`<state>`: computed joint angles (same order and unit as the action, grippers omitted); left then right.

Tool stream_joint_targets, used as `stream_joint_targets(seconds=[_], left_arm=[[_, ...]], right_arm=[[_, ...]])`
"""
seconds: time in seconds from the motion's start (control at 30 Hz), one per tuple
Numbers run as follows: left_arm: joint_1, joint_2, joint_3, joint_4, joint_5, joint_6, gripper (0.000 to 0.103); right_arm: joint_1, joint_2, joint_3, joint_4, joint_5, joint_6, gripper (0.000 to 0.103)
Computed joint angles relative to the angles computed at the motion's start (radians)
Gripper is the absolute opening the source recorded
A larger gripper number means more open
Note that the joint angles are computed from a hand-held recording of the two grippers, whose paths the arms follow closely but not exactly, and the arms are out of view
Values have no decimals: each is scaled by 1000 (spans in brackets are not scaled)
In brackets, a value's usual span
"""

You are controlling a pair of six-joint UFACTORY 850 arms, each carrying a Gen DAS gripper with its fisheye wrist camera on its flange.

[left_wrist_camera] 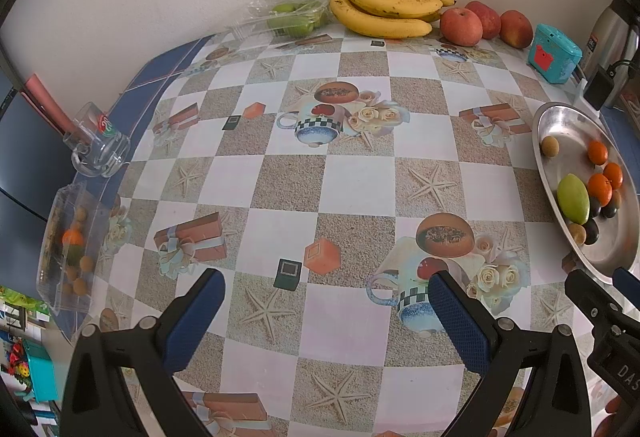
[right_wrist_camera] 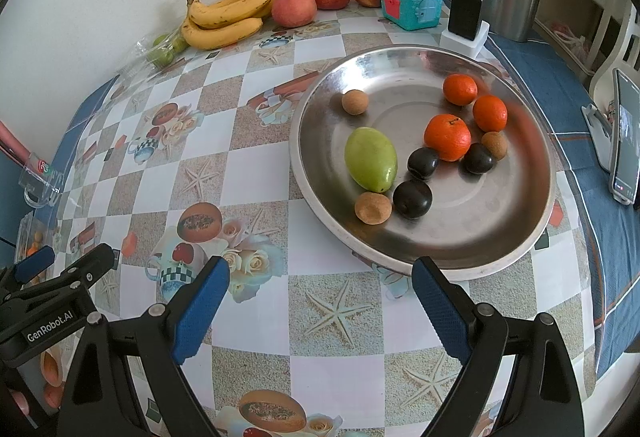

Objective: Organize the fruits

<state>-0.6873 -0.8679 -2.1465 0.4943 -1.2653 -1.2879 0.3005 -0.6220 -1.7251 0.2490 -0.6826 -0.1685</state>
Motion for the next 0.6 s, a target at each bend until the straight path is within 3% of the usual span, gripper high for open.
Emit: stream_joint_targets(seconds=[0.6], left_arm=[[0,-2,-5,-4,-6,-7,103]], right_arm=[[-1,0,1,2,0,-2,93]])
